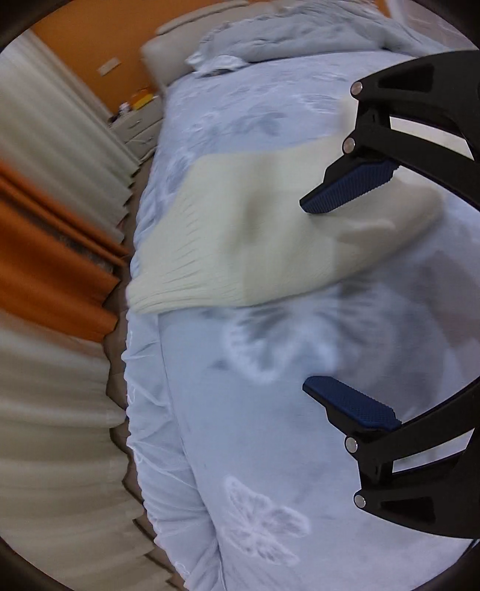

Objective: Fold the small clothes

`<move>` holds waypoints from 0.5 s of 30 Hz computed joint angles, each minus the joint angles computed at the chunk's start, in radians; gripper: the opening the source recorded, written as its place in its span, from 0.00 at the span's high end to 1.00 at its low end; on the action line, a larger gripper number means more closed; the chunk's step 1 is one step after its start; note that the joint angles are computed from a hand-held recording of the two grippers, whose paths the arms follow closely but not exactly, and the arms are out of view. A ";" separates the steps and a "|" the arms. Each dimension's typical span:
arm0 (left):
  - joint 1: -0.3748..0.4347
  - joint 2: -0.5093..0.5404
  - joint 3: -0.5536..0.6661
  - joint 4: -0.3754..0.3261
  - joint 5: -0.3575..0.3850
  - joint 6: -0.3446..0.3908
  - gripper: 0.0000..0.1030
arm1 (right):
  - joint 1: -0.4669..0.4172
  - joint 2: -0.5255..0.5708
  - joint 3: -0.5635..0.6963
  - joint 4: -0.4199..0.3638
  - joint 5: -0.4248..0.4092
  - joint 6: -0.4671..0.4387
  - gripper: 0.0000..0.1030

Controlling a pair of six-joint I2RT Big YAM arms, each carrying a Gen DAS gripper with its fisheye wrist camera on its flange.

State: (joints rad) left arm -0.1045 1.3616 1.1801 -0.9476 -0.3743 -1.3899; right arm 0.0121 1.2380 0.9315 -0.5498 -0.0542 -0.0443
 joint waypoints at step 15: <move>-0.330 0.167 0.498 0.159 -0.002 0.444 0.90 | -0.006 -0.032 -0.054 0.034 -0.043 0.038 0.88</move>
